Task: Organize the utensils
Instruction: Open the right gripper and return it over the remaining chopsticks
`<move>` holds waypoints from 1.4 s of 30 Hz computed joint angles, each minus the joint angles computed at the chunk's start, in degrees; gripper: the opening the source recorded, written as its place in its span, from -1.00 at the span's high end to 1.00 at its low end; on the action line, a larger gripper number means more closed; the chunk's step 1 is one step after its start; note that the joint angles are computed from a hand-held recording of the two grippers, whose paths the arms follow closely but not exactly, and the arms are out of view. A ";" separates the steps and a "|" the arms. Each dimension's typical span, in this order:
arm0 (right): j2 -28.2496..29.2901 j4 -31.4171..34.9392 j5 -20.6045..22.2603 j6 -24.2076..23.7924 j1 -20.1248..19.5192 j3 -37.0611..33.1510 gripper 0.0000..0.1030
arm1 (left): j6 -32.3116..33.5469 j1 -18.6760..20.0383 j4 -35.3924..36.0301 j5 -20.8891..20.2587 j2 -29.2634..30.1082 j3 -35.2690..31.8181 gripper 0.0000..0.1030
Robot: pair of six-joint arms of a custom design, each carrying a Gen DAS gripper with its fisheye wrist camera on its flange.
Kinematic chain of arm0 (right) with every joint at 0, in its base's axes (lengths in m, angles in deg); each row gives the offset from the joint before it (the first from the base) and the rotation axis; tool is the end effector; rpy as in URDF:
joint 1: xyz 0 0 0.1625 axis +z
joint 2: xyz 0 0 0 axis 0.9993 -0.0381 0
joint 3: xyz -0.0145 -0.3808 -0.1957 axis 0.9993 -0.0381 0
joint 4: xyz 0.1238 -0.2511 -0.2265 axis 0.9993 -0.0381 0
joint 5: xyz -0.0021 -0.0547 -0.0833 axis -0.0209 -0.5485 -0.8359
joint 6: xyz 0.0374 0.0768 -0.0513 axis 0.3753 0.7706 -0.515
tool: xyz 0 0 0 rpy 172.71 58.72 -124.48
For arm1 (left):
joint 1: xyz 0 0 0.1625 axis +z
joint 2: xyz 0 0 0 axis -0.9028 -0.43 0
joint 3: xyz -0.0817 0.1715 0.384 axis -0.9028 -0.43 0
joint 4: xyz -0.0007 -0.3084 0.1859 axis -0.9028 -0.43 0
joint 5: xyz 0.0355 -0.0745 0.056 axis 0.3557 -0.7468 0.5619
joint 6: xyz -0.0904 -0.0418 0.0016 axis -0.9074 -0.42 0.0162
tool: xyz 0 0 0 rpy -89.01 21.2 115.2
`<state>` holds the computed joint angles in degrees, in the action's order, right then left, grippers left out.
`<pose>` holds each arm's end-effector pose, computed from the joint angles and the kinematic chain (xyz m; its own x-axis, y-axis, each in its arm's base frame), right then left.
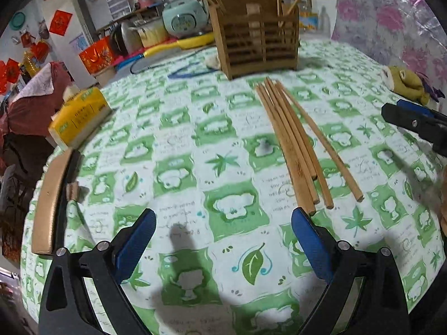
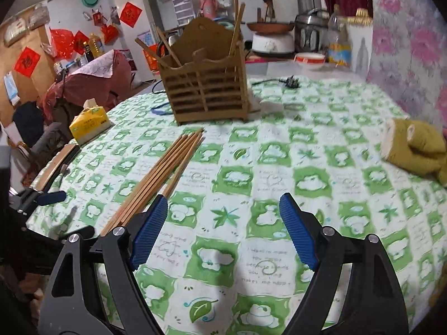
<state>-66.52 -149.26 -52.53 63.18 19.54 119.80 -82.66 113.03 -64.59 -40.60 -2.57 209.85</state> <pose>0.2039 -0.3841 0.0992 -0.8563 -0.0538 0.5137 -0.3794 0.7404 -0.5549 -0.1346 -0.4654 0.2012 -0.5879 0.3349 -0.7363 0.6067 0.7847 -0.1275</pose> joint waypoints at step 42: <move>-2.45 2.17 6.34 4.71 -3.99 1.99 -0.64 | 3.26 -0.68 -3.79 7.14 9.12 -4.66 -0.88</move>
